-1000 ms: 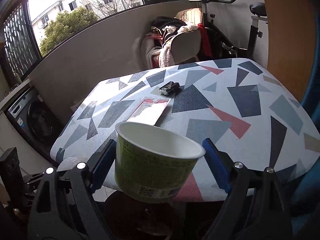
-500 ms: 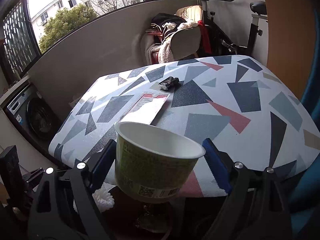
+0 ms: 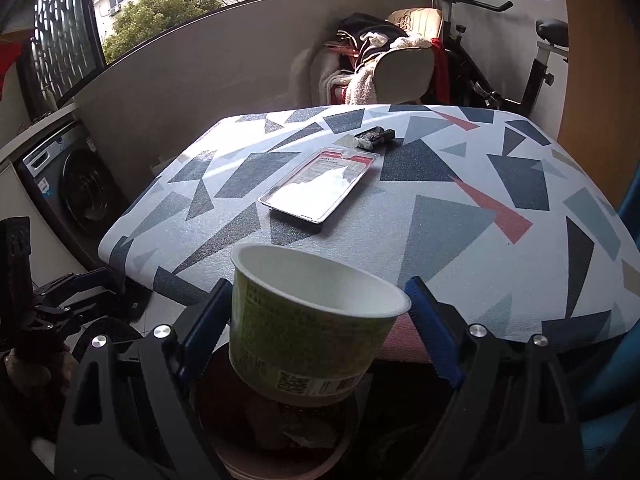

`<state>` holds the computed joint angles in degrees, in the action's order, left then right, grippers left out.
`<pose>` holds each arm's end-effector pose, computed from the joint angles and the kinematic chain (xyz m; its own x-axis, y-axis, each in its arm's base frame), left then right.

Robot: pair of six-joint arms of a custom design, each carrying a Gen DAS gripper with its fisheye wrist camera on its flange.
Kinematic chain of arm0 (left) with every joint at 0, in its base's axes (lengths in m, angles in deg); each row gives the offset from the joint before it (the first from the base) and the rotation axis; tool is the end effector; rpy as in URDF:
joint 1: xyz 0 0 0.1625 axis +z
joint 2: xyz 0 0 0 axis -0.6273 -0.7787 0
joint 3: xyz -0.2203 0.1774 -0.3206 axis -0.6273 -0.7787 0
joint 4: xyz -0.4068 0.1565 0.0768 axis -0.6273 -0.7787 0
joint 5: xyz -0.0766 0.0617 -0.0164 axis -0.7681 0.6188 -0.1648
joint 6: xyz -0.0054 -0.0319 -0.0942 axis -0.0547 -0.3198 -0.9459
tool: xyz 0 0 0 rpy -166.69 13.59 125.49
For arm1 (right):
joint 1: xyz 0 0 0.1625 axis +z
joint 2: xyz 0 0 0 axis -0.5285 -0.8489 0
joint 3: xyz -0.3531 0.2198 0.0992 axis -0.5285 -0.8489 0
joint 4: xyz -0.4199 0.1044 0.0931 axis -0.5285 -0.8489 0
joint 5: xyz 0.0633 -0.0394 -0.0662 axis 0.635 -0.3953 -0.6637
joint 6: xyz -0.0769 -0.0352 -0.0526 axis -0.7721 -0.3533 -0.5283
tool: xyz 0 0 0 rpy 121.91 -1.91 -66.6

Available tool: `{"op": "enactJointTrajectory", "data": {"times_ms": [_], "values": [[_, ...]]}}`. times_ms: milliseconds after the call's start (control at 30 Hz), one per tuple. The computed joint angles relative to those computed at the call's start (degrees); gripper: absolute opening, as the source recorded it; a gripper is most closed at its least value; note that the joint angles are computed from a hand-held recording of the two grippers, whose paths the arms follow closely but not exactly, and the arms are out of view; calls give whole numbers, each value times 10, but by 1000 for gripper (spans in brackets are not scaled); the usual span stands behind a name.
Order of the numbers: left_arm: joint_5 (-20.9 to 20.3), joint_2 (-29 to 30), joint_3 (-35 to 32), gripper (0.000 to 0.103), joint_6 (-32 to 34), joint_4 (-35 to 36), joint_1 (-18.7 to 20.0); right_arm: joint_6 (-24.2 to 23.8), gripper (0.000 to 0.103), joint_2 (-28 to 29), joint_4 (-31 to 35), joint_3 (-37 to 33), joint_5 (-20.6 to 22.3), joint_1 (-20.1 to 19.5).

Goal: Collect trash
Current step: 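Lower the green cup into the bin and open the right tool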

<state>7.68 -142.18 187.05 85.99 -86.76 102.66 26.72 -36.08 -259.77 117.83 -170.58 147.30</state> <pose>-0.0443 -0.4845 0.3276 -0.8194 0.3575 -0.4481 0.5530 0.6990 -0.4535 0.3070 -0.4712 0.0948 -0.8257 -0.1289 0.5492 -0.4750 0.6841 -0.5535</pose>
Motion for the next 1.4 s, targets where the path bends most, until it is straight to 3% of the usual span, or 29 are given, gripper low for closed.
{"op": "enactJointTrajectory", "data": {"times_ms": [133,633,1233,1300,1400], "values": [[4,3,-7,95,-22,5,9,16,86,15,37,2,9,1],[18,13,-13,95,-39,21,14,-3,86,44,127,-12,19,9],[17,15,-17,95,-46,28,18,8,87,44,159,-15,20,6],[16,15,-17,95,-45,28,18,11,93,45,159,-16,16,5],[16,15,-17,95,-45,27,18,16,94,44,155,-16,13,4]]}}
